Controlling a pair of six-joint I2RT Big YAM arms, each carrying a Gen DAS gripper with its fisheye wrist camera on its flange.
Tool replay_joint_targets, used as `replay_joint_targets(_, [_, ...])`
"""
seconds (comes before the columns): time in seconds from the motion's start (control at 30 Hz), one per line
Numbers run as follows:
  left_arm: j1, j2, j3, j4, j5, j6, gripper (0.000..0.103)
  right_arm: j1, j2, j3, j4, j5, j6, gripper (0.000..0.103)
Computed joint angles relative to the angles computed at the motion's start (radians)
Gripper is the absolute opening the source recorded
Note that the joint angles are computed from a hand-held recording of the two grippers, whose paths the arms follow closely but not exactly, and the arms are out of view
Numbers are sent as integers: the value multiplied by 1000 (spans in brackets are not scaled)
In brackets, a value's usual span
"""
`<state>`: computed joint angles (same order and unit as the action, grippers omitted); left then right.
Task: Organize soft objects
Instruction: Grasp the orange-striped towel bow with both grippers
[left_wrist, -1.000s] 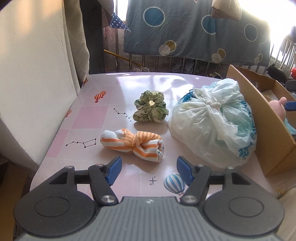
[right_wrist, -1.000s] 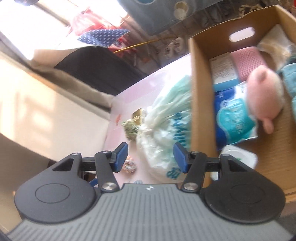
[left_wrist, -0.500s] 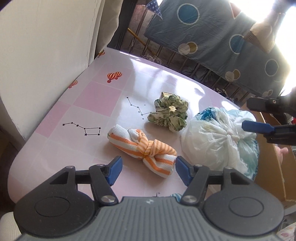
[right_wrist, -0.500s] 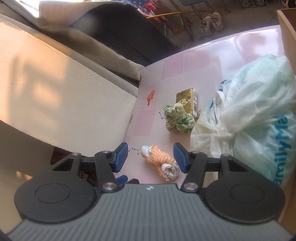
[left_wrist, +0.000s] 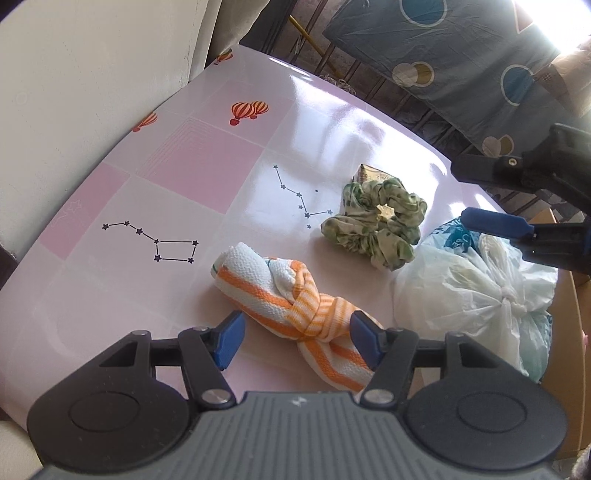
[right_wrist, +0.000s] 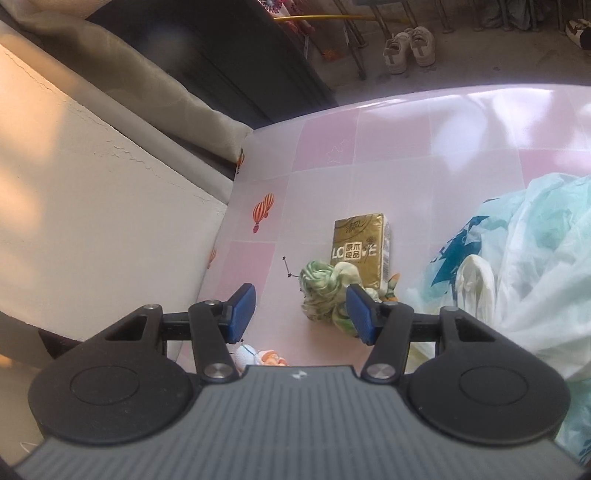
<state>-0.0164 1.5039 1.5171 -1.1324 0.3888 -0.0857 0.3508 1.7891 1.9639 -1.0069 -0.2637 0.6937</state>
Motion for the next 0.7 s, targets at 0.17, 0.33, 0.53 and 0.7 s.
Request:
replay_joint_targets(0.17, [-5,9,-16,9,4,22,58,34,6,-20,-14,-91,-44,54])
replay_joint_targets(0.33, [-9,-5,-52,33,18,19,48,67,59,10,-81,-101,-72,53])
replay_joint_targets(0.53, [0,-6,-61,47,61,10,36,87,115,53,-130,-64,-92,51])
replay_joint_targets(0.7, [1,-16,-62,48,77,19,20,85,120,50,-146,-88,-72,51])
